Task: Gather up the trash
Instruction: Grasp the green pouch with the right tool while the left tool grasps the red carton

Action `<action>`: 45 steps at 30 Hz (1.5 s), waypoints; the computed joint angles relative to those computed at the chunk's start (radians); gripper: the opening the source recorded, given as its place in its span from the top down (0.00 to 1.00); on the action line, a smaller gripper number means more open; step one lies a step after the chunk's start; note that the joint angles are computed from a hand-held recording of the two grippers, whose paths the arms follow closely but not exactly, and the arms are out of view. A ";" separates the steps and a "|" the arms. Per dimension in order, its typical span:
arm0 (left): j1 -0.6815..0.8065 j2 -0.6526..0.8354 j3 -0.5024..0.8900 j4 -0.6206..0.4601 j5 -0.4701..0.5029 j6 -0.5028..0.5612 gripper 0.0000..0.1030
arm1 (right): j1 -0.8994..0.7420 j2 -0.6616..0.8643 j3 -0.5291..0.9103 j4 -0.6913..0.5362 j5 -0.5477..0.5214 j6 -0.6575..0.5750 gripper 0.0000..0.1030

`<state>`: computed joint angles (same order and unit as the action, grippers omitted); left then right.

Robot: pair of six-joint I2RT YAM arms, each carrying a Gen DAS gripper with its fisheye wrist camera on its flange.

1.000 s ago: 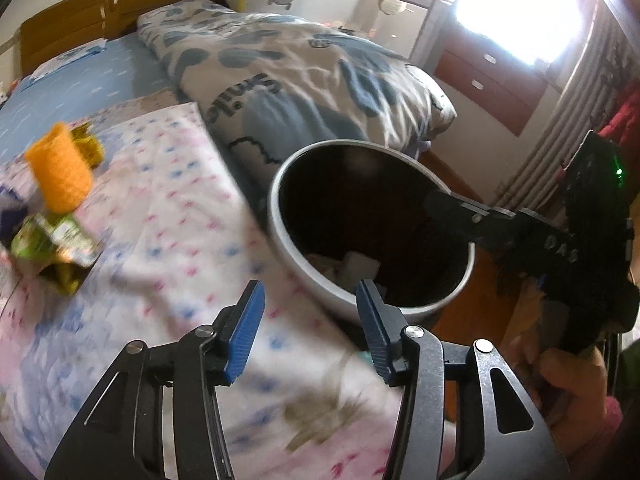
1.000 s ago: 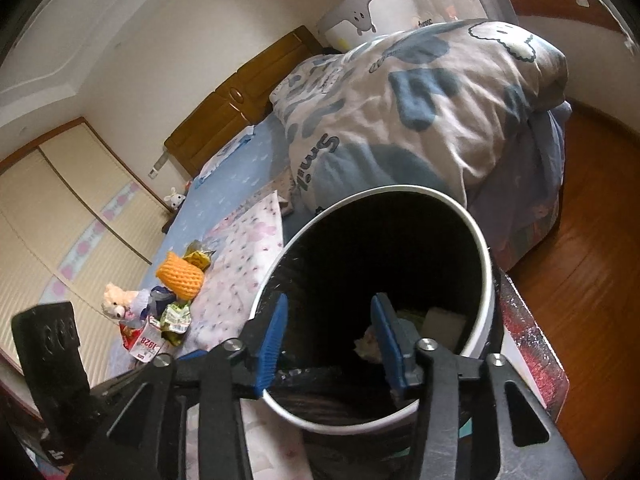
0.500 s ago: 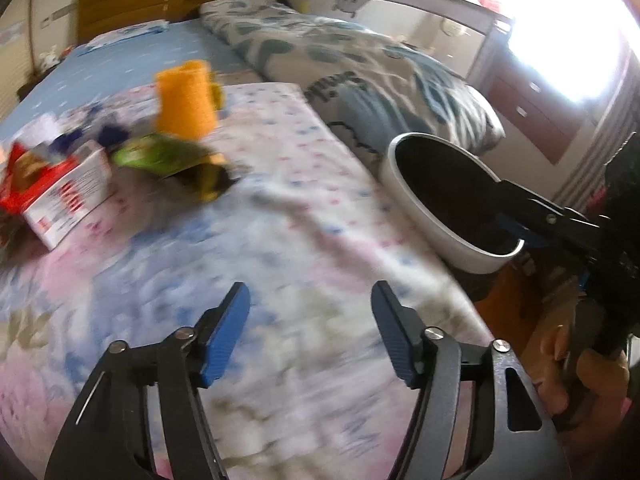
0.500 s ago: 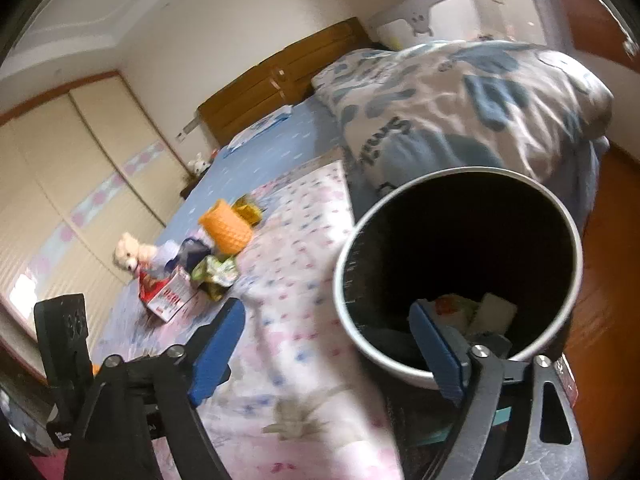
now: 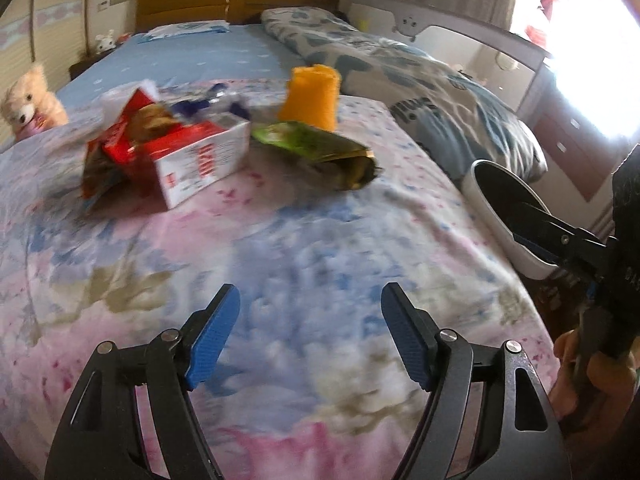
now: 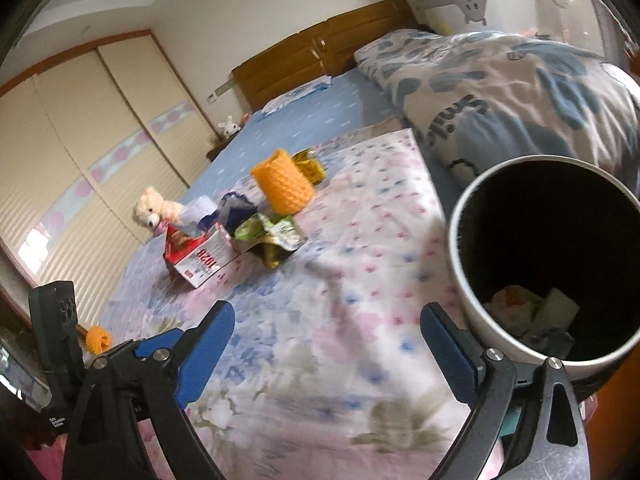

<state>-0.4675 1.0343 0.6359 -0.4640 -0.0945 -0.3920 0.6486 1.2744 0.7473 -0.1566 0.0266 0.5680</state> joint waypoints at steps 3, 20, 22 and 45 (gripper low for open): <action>0.066 -0.025 -0.016 -0.012 0.028 0.029 0.27 | 0.021 0.046 0.029 0.008 -0.002 -0.003 0.07; 0.417 0.122 0.052 0.014 0.233 0.274 0.27 | 0.041 0.280 0.210 0.036 -0.039 -0.041 0.07; 0.442 0.153 0.072 0.023 0.243 0.291 0.26 | 0.035 0.312 0.239 0.032 -0.049 -0.051 0.07; 0.448 0.382 0.223 0.116 0.247 0.384 0.66 | -0.014 0.665 0.621 -0.108 -0.159 -0.141 0.56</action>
